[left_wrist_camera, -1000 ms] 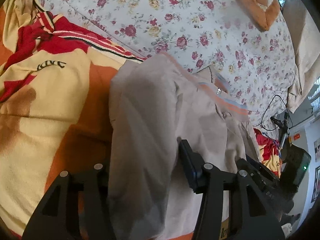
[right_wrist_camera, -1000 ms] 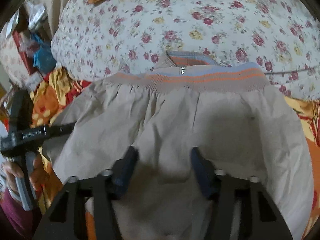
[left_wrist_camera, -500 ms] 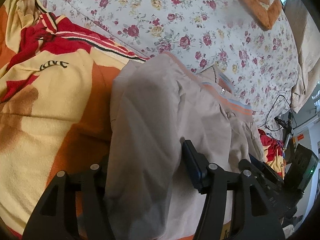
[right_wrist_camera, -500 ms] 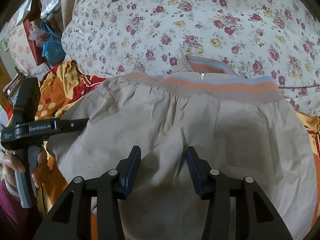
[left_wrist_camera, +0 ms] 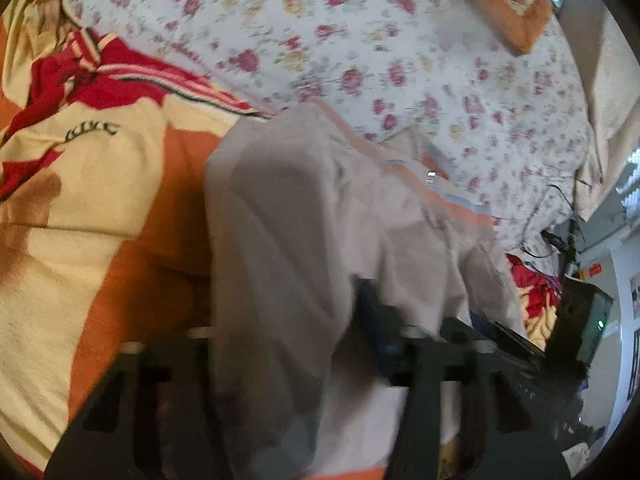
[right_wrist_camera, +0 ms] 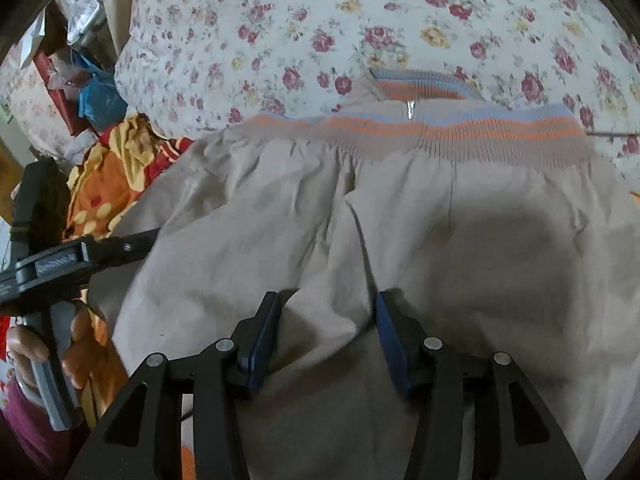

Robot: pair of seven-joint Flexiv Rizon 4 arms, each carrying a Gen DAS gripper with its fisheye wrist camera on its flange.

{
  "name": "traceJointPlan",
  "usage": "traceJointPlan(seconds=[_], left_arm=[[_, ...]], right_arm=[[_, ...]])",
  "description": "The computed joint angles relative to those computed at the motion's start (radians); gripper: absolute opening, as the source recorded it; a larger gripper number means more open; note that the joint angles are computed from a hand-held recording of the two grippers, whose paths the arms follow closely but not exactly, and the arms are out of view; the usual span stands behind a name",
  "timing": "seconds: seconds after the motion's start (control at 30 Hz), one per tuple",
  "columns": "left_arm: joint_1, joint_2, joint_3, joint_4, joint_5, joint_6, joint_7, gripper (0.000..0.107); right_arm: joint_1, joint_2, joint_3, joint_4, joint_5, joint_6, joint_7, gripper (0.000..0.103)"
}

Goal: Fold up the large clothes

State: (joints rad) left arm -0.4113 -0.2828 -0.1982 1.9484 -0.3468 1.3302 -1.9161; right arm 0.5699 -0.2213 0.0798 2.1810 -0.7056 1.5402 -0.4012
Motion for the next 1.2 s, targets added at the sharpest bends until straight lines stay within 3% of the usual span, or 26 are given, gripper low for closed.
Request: traceJointPlan(seconds=[0.1, 0.23, 0.37, 0.47, 0.5, 0.53, 0.6, 0.63, 0.67, 0.77, 0.8, 0.9, 0.97, 1.07, 1.13, 1.2], left_arm=[[-0.022, 0.027, 0.010, -0.023, 0.040, -0.016, -0.015, 0.022], [-0.052, 0.043, 0.025, -0.102, 0.091, -0.092, -0.072, 0.019], [-0.089, 0.006, 0.029, -0.277, 0.181, -0.226, -0.122, 0.018], [-0.136, -0.063, 0.028, -0.443, 0.251, -0.318, -0.147, 0.017], [-0.162, -0.099, 0.031, -0.516, 0.286, -0.352, -0.159, 0.016], [-0.181, -0.130, 0.031, -0.569, 0.303, -0.374, -0.162, 0.015], [-0.224, -0.202, 0.033, -0.684, 0.333, -0.422, -0.162, 0.015], [-0.242, -0.232, 0.036, -0.730, 0.342, -0.443, -0.162, 0.014], [-0.259, -0.262, 0.037, -0.771, 0.344, -0.461, -0.159, 0.014], [-0.302, -0.342, 0.037, -0.869, 0.342, -0.508, -0.132, 0.014], [-0.318, -0.367, 0.039, -0.895, 0.344, -0.524, -0.123, 0.014], [-0.339, -0.404, 0.035, -0.897, 0.324, -0.526, -0.107, 0.013], [-0.334, -0.423, 0.015, -0.879, 0.289, -0.503, -0.081, 0.014], [-0.352, -0.436, 0.024, -0.866, 0.273, -0.461, -0.094, 0.025], [-0.330, -0.424, -0.016, -0.839, 0.226, -0.426, -0.049, 0.056], [-0.309, -0.383, -0.045, -0.784, 0.183, -0.384, -0.002, 0.061]], right_arm=[[-0.046, 0.022, 0.049, 0.016, 0.088, 0.009, -0.038, 0.051], [-0.074, 0.058, 0.046, 0.051, 0.153, 0.034, -0.043, 0.054], [-0.105, 0.136, -0.012, 0.124, 0.118, 0.075, 0.059, 0.055], [-0.172, 0.208, -0.032, 0.185, 0.029, 0.083, 0.189, 0.063], [-0.193, 0.229, -0.022, 0.195, 0.054, 0.066, 0.193, 0.066], [-0.205, 0.245, -0.009, 0.210, 0.117, 0.060, 0.166, 0.066], [-0.167, 0.258, 0.009, 0.215, 0.392, 0.050, -0.025, 0.066], [-0.140, 0.260, -0.002, 0.211, 0.473, 0.034, -0.087, 0.066], [-0.141, 0.261, 0.005, 0.204, 0.489, -0.001, -0.115, 0.065], [-0.248, 0.263, 0.069, 0.180, 0.253, -0.189, -0.007, 0.065], [-0.252, 0.264, 0.069, 0.181, 0.245, -0.208, -0.006, 0.065], [-0.273, 0.252, 0.095, 0.195, 0.436, -0.121, -0.097, 0.064], [-0.287, 0.259, 0.104, 0.205, 0.515, -0.102, -0.093, 0.065], [-0.331, 0.272, 0.111, 0.245, 0.473, -0.038, 0.027, 0.066], [-0.354, 0.277, 0.113, 0.266, 0.446, 0.000, 0.070, 0.066], [-0.374, 0.286, 0.120, 0.283, 0.414, 0.026, 0.108, 0.067]])
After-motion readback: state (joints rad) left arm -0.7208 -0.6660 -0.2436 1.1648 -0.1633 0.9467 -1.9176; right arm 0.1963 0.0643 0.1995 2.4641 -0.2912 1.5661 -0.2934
